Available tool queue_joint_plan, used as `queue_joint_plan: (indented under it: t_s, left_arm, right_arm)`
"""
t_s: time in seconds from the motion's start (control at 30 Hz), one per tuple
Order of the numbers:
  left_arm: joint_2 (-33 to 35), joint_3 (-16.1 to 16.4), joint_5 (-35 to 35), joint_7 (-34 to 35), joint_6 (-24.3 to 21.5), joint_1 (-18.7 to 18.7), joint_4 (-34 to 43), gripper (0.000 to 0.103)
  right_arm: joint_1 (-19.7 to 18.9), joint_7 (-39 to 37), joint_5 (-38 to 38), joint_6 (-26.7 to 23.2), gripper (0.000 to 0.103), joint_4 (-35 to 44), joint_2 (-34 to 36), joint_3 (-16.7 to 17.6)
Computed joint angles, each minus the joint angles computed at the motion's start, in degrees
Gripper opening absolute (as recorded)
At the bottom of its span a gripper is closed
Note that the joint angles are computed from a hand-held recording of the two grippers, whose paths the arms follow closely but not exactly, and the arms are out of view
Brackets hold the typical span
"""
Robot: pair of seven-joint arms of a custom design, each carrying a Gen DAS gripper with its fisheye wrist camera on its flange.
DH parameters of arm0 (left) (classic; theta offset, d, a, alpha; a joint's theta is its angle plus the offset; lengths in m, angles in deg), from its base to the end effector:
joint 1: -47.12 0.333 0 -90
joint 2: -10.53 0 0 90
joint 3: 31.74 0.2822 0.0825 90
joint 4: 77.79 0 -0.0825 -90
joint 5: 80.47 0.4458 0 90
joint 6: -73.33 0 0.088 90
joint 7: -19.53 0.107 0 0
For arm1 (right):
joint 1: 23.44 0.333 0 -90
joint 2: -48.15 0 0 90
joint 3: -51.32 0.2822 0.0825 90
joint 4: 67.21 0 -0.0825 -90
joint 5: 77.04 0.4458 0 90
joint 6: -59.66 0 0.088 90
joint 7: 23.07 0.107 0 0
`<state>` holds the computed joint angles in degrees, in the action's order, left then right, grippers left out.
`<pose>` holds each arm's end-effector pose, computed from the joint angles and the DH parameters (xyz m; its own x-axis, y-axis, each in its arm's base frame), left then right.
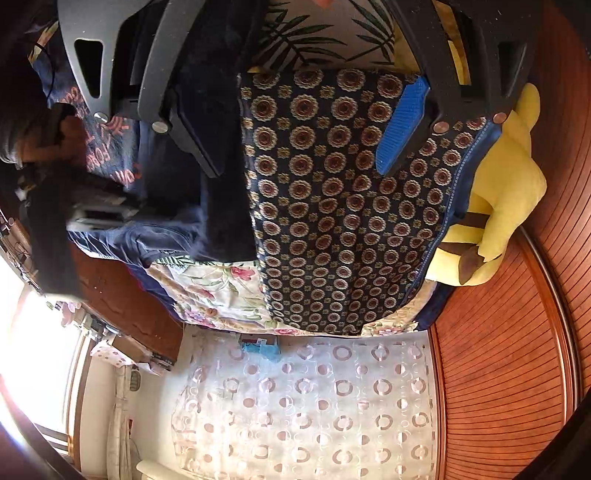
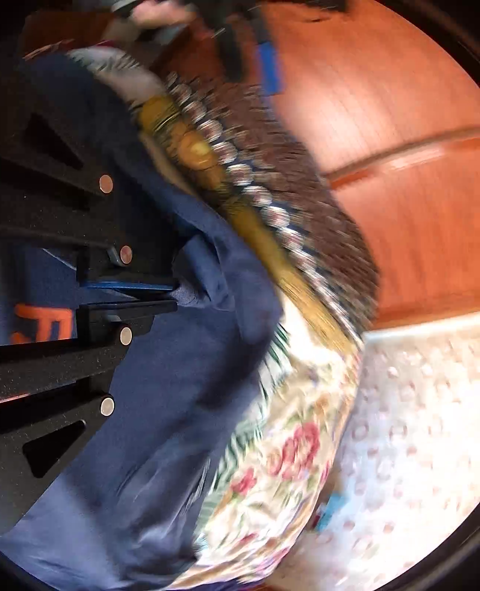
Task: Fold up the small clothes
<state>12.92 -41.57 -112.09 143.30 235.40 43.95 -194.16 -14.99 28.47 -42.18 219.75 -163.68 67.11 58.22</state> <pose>0.6477 -0.1213 0.4454 -0.3744 -0.9241 0.0765 -0.6585 0.2069 -0.7236 0.7244 0.1623 0.4349 0.4500 -0.8875 -0.0994 -0.6136 -0.2263 -0.7565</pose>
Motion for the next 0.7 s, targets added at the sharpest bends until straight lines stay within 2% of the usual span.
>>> queue_joint_plan:
  t_s: [0.03, 0.1, 0.13, 0.17, 0.2, 0.23, 0.33, 0.43, 0.53, 0.63, 0.7]
  left_arm:
    - [-0.1, -0.1, -0.1, 0.1, 0.1, -0.1, -0.2, 0.085]
    - [0.0, -0.5, -1.2, 1.2, 0.2, -0.5, -0.1, 0.085]
    - [0.1, -0.7, -1.6, 1.7, 0.1, -0.7, 0.0, 0.085]
    - [0.2, -0.9, -1.6, 1.7, -0.1, -0.9, 0.2, 0.084]
    - [0.3, -1.2, -1.7, 2.0, -0.1, -1.3, 0.3, 0.085]
    - [0.5, -1.4, -1.6, 2.1, 0.0, -1.6, 0.4, 0.085]
    - [1.1, -2.2, -2.0, 2.6, -0.4, -2.4, 1.0, 0.085]
    - [2.6, -3.0, -0.4, 1.7, -1.4, -3.2, 2.2, 0.085]
    - [4.4, -4.0, 2.1, 0.6, -2.1, -3.8, 3.6, 0.085]
    - [6.3, -5.1, 4.0, -0.4, -2.8, -4.2, 5.3, 0.085]
    - [7.6, -5.7, 6.0, -1.5, -2.9, -4.6, 6.5, 0.084]
  right_arm:
    - [-1.2, -1.1, 3.5, 1.7, 0.005, -2.1, -1.8, 1.1]
    - [-1.0, 0.8, 5.1, 3.8, 0.005, -5.1, -4.1, 0.4]
    - [-0.4, 2.7, 3.9, 4.5, 0.013, -5.8, -4.4, -0.6]
    - [1.1, 7.2, -0.8, 4.9, 0.02, -6.1, -4.4, -2.9]
    - [3.3, 12.7, -6.5, 6.2, 0.035, -7.7, -5.0, -5.2]
    - [3.9, 15.6, -9.7, 6.8, 0.042, -8.5, -5.2, -6.3]
    - [0.8, 13.0, -5.6, 7.6, 0.047, -11.1, -7.1, -3.4]
    - [-0.7, 11.1, -2.9, 10.5, 0.054, -17.1, -11.7, -3.3]
    - [-1.4, 9.3, 0.5, 12.1, 0.056, -24.6, -18.8, -4.6]
    - [-2.2, 17.8, -7.6, 16.4, 0.06, -32.1, -24.7, -5.8]
    - [-5.8, 25.9, -15.3, 17.9, 0.06, -37.1, -29.0, -4.1]
